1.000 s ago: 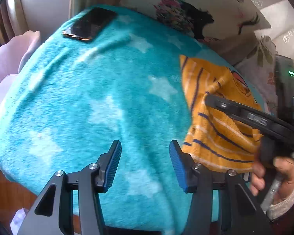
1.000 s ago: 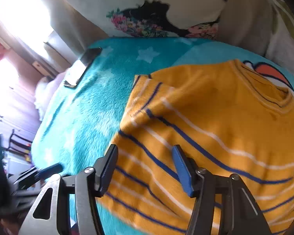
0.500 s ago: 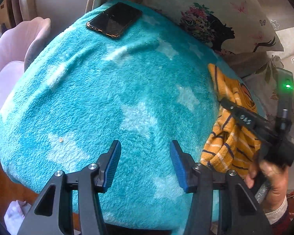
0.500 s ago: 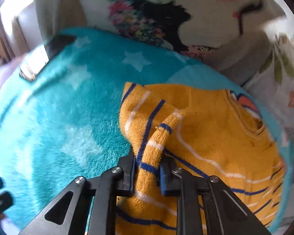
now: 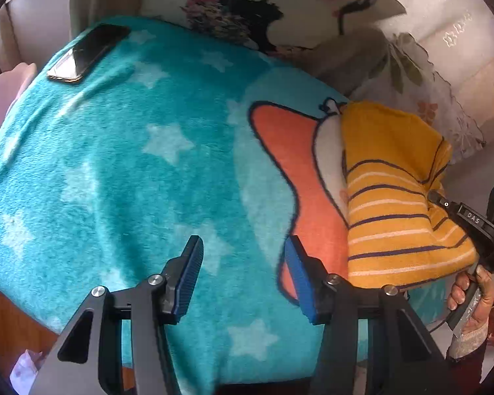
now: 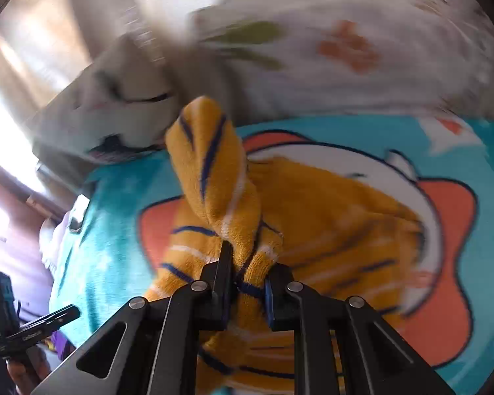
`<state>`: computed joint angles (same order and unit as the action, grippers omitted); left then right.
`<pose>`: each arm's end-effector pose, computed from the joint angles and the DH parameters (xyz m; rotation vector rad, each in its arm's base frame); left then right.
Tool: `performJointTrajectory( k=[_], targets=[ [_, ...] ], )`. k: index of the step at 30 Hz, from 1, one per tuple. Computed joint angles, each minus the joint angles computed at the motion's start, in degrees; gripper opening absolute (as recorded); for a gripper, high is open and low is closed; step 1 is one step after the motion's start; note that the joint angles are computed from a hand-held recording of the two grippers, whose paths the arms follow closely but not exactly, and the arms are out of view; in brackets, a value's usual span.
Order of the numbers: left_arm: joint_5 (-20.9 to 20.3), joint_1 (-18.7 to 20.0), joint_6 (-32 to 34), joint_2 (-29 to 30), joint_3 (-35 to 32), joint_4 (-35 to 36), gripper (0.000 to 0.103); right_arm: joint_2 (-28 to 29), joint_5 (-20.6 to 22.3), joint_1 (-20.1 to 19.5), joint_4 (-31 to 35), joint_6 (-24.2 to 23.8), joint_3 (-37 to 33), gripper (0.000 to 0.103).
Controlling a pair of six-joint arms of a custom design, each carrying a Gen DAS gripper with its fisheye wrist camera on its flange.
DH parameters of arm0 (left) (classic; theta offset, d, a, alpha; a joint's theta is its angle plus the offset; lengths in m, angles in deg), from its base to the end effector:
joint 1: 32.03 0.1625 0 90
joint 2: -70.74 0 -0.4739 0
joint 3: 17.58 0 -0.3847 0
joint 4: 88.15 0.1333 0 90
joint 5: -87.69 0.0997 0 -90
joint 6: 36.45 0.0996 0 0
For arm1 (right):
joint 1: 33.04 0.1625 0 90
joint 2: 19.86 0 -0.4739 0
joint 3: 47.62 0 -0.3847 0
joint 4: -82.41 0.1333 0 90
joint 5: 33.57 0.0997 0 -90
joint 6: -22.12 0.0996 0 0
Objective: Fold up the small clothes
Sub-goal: 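Lift the sweater's folded side with the right gripper and fold it over the bundle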
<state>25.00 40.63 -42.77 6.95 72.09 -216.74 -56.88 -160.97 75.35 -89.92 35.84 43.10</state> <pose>-0.0295 -0.6950 0.3554 0.1858 2.6833 -0.4270 0.2999 -0.6712 0.1161 -0.1148 -2.5268 0.8539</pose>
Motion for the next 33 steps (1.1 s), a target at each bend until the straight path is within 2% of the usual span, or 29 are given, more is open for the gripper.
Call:
performJointTrajectory(
  k=[2,5,8,11,13,14,15,16,17,19,21,22,23,24,26,28,29,31,32,33],
  targets=[
    [-0.17,-1.82,-0.29,0.90,1.44,-0.83,0.051,-3.04,1.49,-2.67,-2.99,0.99,4.59,0.016],
    [-0.93,-4.31,-0.90,2.74,3.03,-1.67,0.051,-6.40,8.19,-7.06,-5.54,2.44,9.96,0.016],
    [-0.85,-6.60,-0.96,4.91,3.56,-2.11,0.051,-6.47,11.78,-8.92,-7.92,0.32,11.70,0.017],
    [-0.57,-8.57,0.35,6.95,3.92,-3.47,0.054,-6.70,12.62,-9.11,-7.58,-1.47,11.48,0.019],
    [-0.12,-9.49,0.28,8.30,4.06,-4.18,0.055,-7.57,11.97,-8.91,-7.03,-0.57,11.82,0.025],
    [-0.35,-9.74,0.38,8.98,4.08,-4.34,0.055,-8.15,8.89,-8.20,-7.94,0.53,12.48,0.036],
    [-0.56,-9.92,0.21,9.64,4.04,-4.23,0.055,-8.62,5.11,-7.06,-10.38,0.23,13.36,0.036],
    [-0.87,-10.10,0.03,10.18,4.18,-4.24,0.055,-9.02,3.73,-6.28,-11.91,-0.51,13.92,0.036],
    [-1.24,-10.23,0.08,10.73,4.36,-4.33,0.055,-9.99,4.75,-5.64,-14.25,-1.74,15.18,0.033],
    [-0.29,-10.59,-0.19,11.86,4.97,-4.25,0.060,-11.75,10.94,-5.37,-17.15,-2.91,17.59,0.026],
    [2.49,-11.10,-0.56,12.84,5.81,-4.76,0.062,-12.48,19.05,-6.22,-14.71,-1.89,18.64,0.026],
    [3.02,-11.29,-0.65,12.88,6.20,-4.92,0.062,-12.15,21.40,-6.73,-12.58,-1.42,18.41,0.026],
    [2.92,-11.42,-0.85,12.60,6.35,-4.87,0.062,-11.56,22.44,-7.29,-10.54,-1.32,18.44,0.026],
    [2.08,-11.43,-1.01,12.06,6.38,-4.78,0.062,-10.81,21.07,-7.55,-9.00,-1.56,18.38,0.026],
    [-0.96,-11.19,0.07,10.29,6.99,-6.52,0.062,-9.83,17.79,-8.47,-5.89,-0.14,18.48,0.018],
    [-1.68,-10.86,1.84,8.96,7.32,-8.94,0.065,-10.72,20.26,-9.56,-7.99,1.55,20.06,0.016],
    [-1.33,-10.62,2.60,8.72,7.12,-10.39,0.067,-11.46,20.89,-9.41,-8.61,1.86,20.45,0.017],
    [-0.18,-9.49,2.67,9.29,5.46,-11.90,0.080,-12.08,19.88,-8.43,-10.30,0.11,20.46,0.023],
    [-0.13,-8.76,2.02,9.86,4.41,-12.22,0.080,-12.09,18.58,-7.91,-10.36,-0.91,19.89,0.035],
    [-0.99,-7.83,1.72,10.79,2.81,-11.72,0.080,-11.80,16.50,-7.41,-9.70,-1.34,18.87,0.060]
  ],
)
